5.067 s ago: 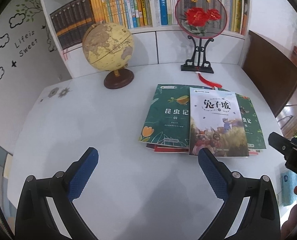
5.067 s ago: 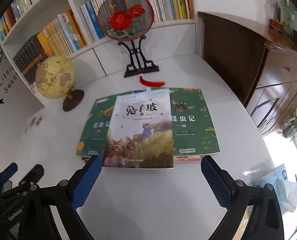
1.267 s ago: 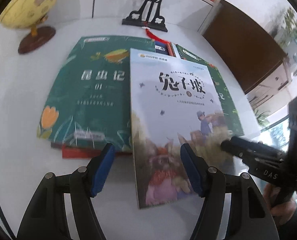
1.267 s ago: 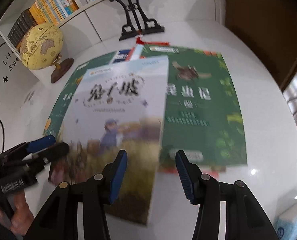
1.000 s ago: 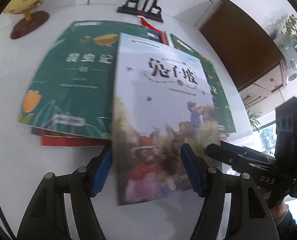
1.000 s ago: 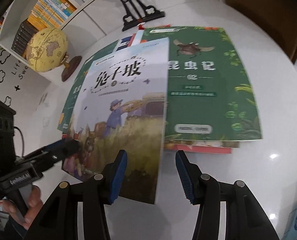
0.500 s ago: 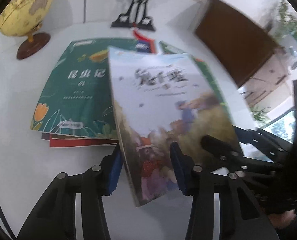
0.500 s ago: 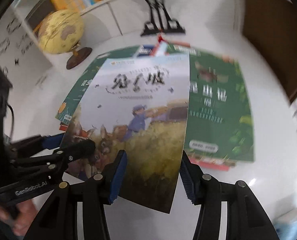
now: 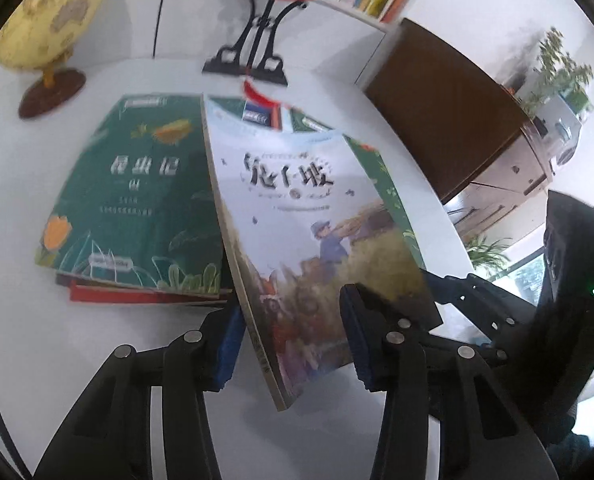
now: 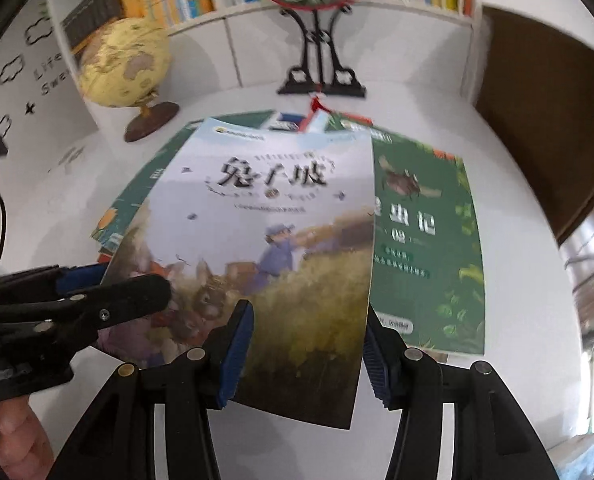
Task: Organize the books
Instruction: 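Lift the white book with both tools and carry it toward the globe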
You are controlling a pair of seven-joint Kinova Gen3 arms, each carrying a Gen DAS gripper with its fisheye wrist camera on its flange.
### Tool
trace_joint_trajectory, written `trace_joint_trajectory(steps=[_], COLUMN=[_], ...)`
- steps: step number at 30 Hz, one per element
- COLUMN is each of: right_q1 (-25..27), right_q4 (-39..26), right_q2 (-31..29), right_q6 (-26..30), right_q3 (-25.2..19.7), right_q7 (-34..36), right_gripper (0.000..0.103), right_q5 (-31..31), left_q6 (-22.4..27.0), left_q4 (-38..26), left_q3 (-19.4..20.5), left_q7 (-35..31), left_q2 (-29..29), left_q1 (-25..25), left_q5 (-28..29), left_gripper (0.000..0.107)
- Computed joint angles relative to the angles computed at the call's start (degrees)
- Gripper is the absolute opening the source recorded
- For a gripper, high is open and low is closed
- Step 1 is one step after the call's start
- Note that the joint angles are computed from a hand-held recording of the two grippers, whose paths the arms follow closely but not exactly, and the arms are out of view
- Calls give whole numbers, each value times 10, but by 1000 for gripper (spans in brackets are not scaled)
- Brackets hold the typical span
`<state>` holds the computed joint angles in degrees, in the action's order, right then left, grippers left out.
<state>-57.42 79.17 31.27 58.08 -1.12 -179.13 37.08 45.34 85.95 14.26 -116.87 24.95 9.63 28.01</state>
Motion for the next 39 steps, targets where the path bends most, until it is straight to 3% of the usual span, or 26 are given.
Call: trace_joint_trajectory(steps=[3, 7, 10, 12, 14, 18, 24, 31, 36, 39], right_q1=[-1, 11, 13, 8, 3, -12, -30, -62, -86, -106], right_q4=[0, 12, 34, 33, 24, 6, -40, -126, -249, -329], right_q2=[-4, 1, -6, -5, -1, 1, 11, 33, 82, 119], right_q6=[-3, -15, -45, -40, -25, 6, 62, 122, 172, 174], right_q3=[-2, -4, 0, 2, 2, 2, 1, 9, 26, 60], right_q7=[1, 0, -19, -20, -14, 2, 41, 87, 151, 189], right_gripper=[51, 51, 51, 51, 49, 46, 46, 46, 46, 46], right_q5=[4, -13, -13, -7, -3, 16, 39, 69, 83, 77], left_q6=[6, 46, 17, 0, -13, -65, -72, -72, -65, -42], left_q4=[-21, -52, -31, -23, -17, 14, 22, 33, 42, 36], left_q3=[-16, -4, -6, -12, -8, -15, -5, -3, -15, -31], left_q7=[28, 50, 57, 64, 53, 43, 23, -34, -109, -162], left_q2=[22, 69, 57, 46, 37, -6, -33, -75, -109, -123], left_q1=[24, 11, 19, 30, 31, 56, 34, -13, -70, -109], left_q5=[-31, -11, -17, -36, -48, -95, -87, -40, 19, 59], left_gripper=[42, 43, 41, 26, 21, 19, 19, 19, 19, 19])
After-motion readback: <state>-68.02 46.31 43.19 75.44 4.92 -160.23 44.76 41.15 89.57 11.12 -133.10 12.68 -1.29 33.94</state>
